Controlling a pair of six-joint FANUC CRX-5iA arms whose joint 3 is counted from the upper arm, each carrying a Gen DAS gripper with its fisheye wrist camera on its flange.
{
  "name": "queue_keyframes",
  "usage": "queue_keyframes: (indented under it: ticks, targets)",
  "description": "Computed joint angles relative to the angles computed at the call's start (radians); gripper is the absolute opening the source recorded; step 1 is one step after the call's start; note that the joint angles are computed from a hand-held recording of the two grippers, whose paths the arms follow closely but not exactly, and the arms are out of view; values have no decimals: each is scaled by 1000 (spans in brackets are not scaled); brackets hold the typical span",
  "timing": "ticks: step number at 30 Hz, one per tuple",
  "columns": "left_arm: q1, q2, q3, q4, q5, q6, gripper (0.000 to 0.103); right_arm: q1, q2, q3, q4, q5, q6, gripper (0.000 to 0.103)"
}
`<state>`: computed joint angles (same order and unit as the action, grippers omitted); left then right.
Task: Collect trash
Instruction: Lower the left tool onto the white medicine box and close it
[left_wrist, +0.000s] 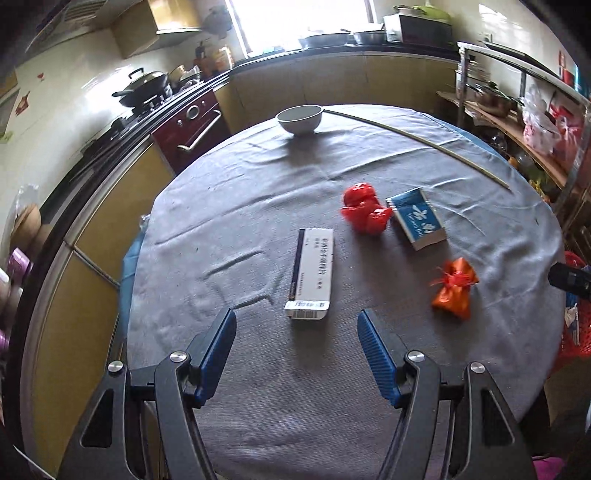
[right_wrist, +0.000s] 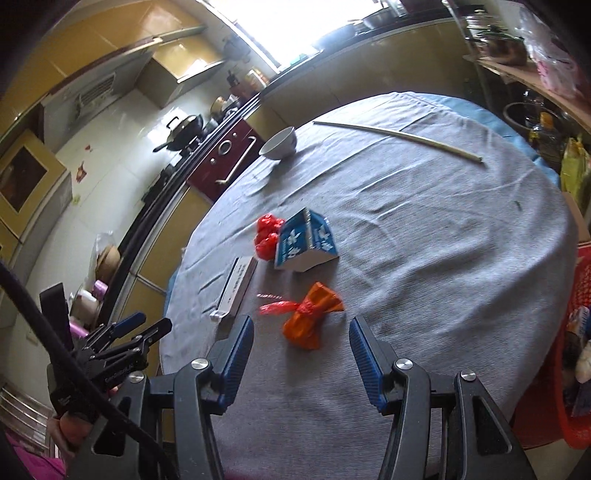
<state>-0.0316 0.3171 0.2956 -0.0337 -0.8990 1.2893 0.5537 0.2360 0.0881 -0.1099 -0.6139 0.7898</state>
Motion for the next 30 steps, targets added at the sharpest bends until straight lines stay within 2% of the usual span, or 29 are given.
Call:
queue_keyframes:
  ticks: [20, 30]
  targets:
    - [31, 18, -5, 7, -5, 9, 69, 14, 67, 99, -53, -78, 64, 58]
    - [98, 106, 73, 101, -74, -15, 69, -6, 128, 172, -97, -133, 87, 58]
